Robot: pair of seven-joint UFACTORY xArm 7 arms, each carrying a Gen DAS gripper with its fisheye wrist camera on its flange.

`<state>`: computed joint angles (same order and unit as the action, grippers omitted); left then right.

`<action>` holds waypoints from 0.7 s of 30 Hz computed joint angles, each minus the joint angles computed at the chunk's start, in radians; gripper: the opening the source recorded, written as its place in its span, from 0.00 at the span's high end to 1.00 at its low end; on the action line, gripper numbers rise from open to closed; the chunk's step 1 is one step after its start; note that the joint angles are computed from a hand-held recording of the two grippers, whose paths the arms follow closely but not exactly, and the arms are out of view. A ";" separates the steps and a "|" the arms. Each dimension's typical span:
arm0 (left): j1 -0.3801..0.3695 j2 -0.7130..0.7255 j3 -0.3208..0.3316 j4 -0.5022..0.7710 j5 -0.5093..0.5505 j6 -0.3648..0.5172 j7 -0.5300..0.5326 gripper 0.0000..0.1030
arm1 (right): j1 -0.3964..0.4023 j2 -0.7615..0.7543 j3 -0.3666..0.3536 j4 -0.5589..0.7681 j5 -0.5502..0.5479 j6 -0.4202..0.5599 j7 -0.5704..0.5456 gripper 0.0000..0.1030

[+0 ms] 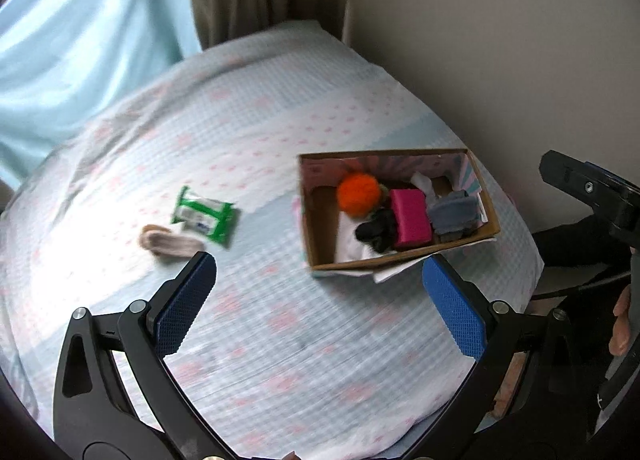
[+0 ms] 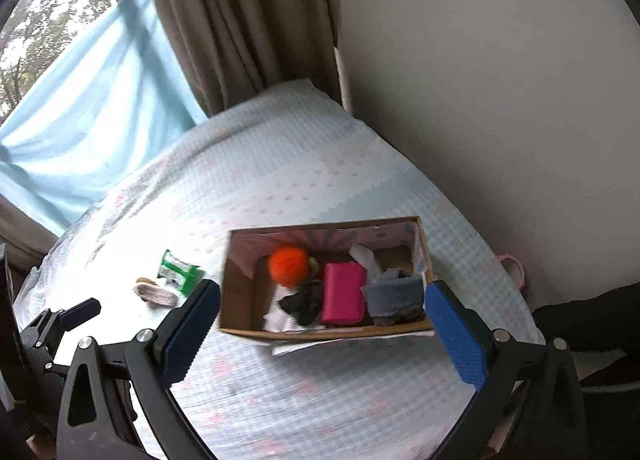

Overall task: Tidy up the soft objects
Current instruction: 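Move both tools back toward the slipper and green wipes pack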

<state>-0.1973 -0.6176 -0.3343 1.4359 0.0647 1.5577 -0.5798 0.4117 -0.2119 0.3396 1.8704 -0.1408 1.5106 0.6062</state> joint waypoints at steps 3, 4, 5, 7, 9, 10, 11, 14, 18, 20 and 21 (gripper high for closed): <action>-0.005 -0.068 0.037 -0.002 -0.008 0.039 0.024 0.00 | 0.025 0.036 0.065 0.087 -0.067 0.043 0.049 0.01; -0.001 -0.092 0.045 -0.005 -0.007 0.054 0.036 0.00 | 0.039 0.049 0.082 0.112 -0.088 0.055 0.065 0.01; 0.005 -0.119 0.055 -0.008 -0.003 0.072 0.049 0.00 | 0.057 0.069 0.105 0.146 -0.115 0.072 0.087 0.02; 0.021 -0.169 0.072 -0.018 0.001 0.102 0.074 0.00 | 0.103 0.106 0.143 0.202 -0.172 0.102 0.134 0.01; 0.038 -0.219 0.097 -0.031 -0.001 0.128 0.103 0.00 | 0.150 0.138 0.167 0.241 -0.223 0.120 0.172 0.01; 0.046 -0.247 0.113 -0.038 -0.001 0.142 0.120 0.00 | 0.175 0.153 0.178 0.257 -0.249 0.127 0.190 0.01; 0.056 -0.270 0.127 -0.043 -0.003 0.152 0.135 0.00 | 0.207 0.178 0.197 0.283 -0.294 0.141 0.212 0.01; 0.085 -0.336 0.173 -0.057 -0.003 0.186 0.186 0.00 | 0.323 0.267 0.241 0.385 -0.444 0.210 0.262 0.01; 0.118 -0.404 0.241 -0.085 -0.004 0.212 0.261 0.00 | 0.480 0.374 0.246 0.498 -0.569 0.256 0.313 0.01; 0.133 -0.432 0.278 -0.106 0.007 0.214 0.309 0.00 | 0.554 0.425 0.231 0.555 -0.614 0.278 0.328 0.01; 0.140 -0.443 0.297 -0.117 0.010 0.215 0.333 0.00 | 0.594 0.456 0.220 0.591 -0.636 0.291 0.334 0.01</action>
